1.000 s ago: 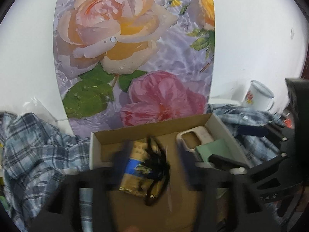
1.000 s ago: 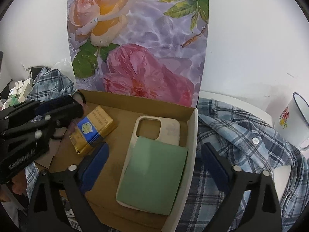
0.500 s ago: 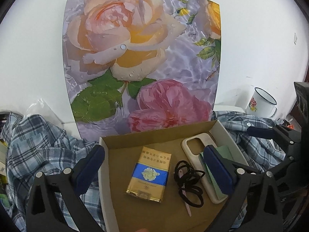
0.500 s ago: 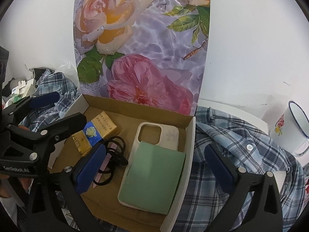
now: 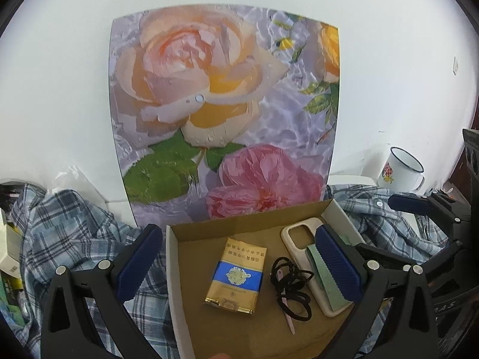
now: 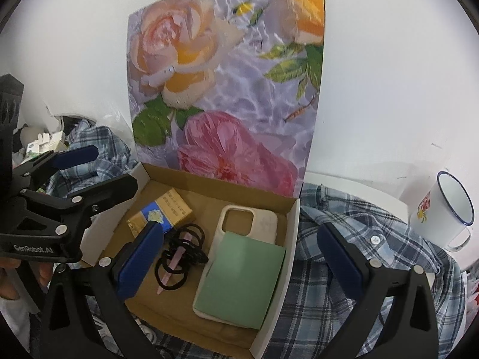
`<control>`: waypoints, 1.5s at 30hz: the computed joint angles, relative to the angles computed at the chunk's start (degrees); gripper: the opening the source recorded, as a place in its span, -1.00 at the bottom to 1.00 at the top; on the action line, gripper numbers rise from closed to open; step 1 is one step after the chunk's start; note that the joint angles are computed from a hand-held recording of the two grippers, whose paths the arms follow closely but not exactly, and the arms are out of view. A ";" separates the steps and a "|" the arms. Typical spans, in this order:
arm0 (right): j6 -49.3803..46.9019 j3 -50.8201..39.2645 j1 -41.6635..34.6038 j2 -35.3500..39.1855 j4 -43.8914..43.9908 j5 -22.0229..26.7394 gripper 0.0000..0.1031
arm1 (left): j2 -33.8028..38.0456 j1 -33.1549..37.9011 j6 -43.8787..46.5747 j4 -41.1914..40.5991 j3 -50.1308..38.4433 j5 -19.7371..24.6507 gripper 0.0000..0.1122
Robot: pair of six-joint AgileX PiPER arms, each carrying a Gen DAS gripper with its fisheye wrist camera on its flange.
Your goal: Organize soft objects
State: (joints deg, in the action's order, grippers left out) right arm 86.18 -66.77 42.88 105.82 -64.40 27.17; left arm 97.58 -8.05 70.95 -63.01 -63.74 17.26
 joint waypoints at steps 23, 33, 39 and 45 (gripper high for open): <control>9.10 4.15 5.12 -9.62 -9.60 3.83 0.98 | -10.87 1.12 4.16 -2.81 3.79 2.71 0.83; 11.08 5.95 9.17 -14.79 -12.98 8.85 0.98 | -17.03 2.38 7.17 -4.98 5.89 5.29 0.83; 10.65 5.88 12.41 -17.15 -13.77 12.01 0.98 | -20.54 3.73 9.28 -7.04 7.11 8.14 0.83; 9.97 6.04 15.82 -19.27 -14.79 16.42 0.98 | -23.84 4.39 11.18 -8.09 8.49 9.85 0.83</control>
State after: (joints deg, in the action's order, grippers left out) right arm 96.14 -60.73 58.70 86.55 -79.19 43.59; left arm 73.74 -3.66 82.12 -71.10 -55.25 27.11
